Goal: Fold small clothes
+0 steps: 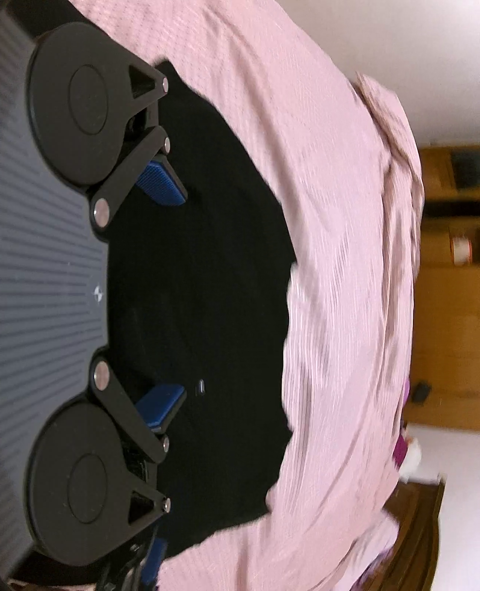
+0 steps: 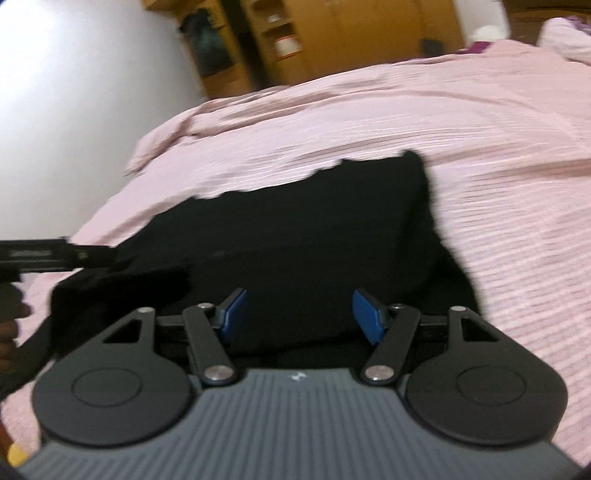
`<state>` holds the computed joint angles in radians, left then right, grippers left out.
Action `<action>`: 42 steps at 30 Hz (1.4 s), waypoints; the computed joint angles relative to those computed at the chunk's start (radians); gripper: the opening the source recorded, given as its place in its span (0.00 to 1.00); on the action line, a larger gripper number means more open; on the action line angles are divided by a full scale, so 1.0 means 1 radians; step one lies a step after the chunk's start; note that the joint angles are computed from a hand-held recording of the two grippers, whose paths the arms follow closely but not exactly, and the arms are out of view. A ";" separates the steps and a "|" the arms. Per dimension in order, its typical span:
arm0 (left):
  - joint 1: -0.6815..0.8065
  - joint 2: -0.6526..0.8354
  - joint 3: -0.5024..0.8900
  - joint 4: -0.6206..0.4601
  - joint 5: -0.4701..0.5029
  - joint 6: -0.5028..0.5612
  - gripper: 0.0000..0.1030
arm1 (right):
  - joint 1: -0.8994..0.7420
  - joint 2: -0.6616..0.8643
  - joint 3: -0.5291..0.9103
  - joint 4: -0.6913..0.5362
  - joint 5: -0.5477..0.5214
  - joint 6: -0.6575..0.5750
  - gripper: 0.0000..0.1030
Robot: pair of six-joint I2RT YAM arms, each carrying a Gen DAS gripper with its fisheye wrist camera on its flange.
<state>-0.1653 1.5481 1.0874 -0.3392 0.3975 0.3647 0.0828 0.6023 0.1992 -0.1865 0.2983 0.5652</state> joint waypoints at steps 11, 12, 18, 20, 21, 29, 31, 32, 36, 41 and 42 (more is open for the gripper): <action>-0.213 0.096 -0.134 0.233 -0.235 0.075 0.30 | -0.088 -0.080 -0.060 -0.053 0.031 -0.021 0.64; -0.199 0.101 -0.138 0.247 -0.229 0.061 0.17 | -0.098 -0.080 -0.067 -0.045 0.019 -0.020 0.63; -0.025 -0.012 -0.206 0.341 -0.140 -0.091 0.09 | -0.132 -0.135 -0.086 -0.072 -0.005 -0.050 0.62; 0.034 -0.026 -0.225 0.361 -0.139 -0.121 0.09 | -0.146 -0.130 -0.085 -0.067 -0.013 -0.057 0.62; 0.065 -0.018 -0.220 0.348 -0.130 -0.131 0.09 | -0.145 -0.124 -0.085 -0.062 -0.009 -0.056 0.62; 0.247 0.039 -0.226 0.199 0.007 -0.062 0.14 | -0.113 -0.080 -0.072 -0.066 0.035 -0.077 0.61; 0.281 0.028 -0.229 0.176 0.043 -0.041 0.18 | -0.121 -0.072 -0.065 -0.072 0.029 -0.087 0.61; 0.297 0.018 -0.225 0.159 0.065 -0.031 0.19 | -0.127 -0.068 -0.061 -0.075 0.023 -0.094 0.61; 0.356 -0.033 -0.211 0.122 0.151 -0.009 0.26 | -0.143 -0.060 -0.054 -0.078 0.010 -0.113 0.61; 0.360 -0.060 -0.175 0.123 0.203 0.007 0.39 | -0.155 -0.070 -0.042 -0.091 0.000 -0.112 0.62; 0.343 -0.055 -0.170 0.139 0.186 0.004 0.43 | -0.158 -0.073 -0.038 -0.094 0.000 -0.115 0.62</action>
